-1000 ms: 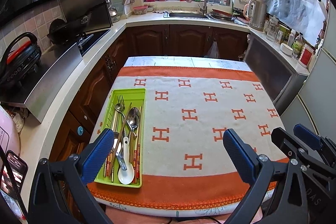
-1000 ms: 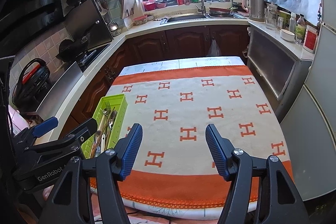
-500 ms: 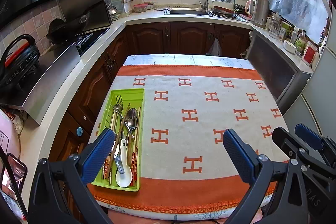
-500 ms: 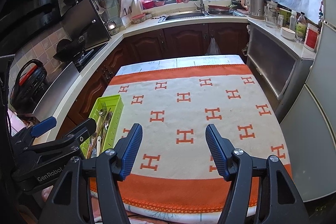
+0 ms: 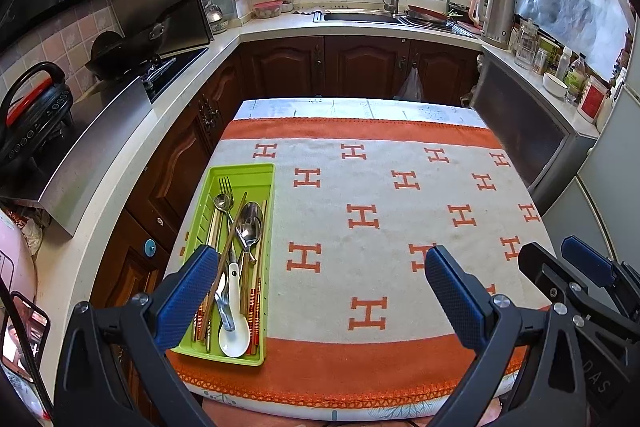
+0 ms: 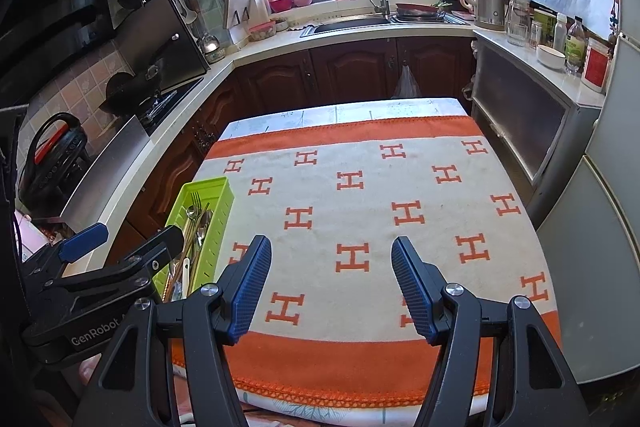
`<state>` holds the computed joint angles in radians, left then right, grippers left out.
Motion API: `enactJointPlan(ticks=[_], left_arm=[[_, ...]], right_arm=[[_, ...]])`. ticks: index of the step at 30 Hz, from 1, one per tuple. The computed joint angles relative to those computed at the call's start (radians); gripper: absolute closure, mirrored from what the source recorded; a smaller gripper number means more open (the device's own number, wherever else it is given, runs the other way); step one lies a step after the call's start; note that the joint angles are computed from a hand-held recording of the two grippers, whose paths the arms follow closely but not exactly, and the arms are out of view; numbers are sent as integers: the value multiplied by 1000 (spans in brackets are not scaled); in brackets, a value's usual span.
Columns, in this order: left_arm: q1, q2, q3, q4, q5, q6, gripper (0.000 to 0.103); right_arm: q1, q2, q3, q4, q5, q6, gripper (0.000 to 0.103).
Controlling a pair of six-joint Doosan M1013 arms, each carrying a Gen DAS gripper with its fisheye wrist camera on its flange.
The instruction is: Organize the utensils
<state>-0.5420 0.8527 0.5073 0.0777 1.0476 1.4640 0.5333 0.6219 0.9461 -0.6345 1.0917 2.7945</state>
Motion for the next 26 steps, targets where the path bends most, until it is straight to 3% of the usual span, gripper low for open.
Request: enactJointPlan(ticks=[26], left_arm=[[-1, 33, -52, 3, 54, -2, 1]], right_arm=[[-12, 10, 4, 31, -14, -14, 39]])
